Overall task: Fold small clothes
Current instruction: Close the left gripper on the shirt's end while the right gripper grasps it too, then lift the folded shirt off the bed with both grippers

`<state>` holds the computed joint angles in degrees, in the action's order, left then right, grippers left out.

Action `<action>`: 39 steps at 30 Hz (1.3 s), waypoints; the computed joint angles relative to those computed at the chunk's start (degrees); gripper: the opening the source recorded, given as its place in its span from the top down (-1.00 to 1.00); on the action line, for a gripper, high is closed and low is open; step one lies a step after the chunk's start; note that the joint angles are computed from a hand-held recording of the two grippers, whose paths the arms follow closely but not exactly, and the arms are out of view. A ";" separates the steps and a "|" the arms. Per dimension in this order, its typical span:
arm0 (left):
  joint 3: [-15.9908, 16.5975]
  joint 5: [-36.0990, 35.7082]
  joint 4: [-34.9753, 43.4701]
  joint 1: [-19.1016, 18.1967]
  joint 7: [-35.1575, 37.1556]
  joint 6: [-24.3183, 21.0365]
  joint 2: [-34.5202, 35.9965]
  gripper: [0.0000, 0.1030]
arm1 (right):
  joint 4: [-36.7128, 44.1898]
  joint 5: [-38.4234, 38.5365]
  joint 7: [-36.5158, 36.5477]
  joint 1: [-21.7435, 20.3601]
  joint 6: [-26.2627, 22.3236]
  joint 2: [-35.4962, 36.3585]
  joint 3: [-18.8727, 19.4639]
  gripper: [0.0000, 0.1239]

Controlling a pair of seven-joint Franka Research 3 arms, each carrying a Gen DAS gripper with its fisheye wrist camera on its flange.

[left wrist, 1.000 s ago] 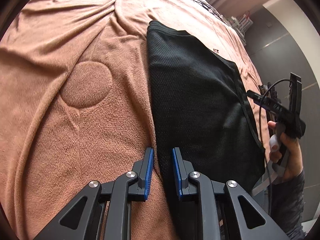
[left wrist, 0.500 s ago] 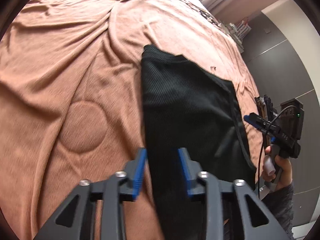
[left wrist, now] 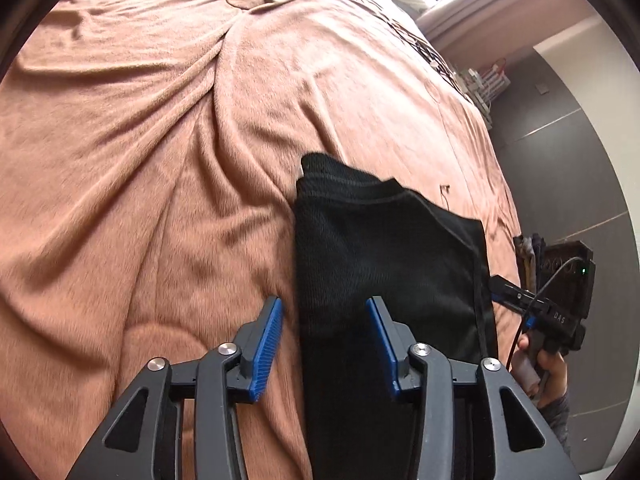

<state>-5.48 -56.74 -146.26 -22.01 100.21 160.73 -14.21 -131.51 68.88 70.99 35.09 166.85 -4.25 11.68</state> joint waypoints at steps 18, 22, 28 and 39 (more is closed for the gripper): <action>-3.18 -9.01 4.77 4.03 6.49 1.41 4.34 0.88 | 3.91 -7.41 1.74 -1.77 1.36 4.34 1.41 0.81; -2.30 -10.92 3.63 2.93 9.20 1.63 0.98 0.89 | 2.67 -12.16 5.56 -0.75 4.07 2.39 1.83 0.81; -0.78 -10.59 1.70 0.11 8.87 2.70 -4.73 0.89 | -1.20 -22.27 14.52 0.92 7.39 -1.85 2.54 0.81; 1.46 0.74 -2.09 -3.17 -0.74 5.65 -16.83 0.90 | -4.50 -49.02 37.88 -4.23 7.44 -11.95 9.79 0.81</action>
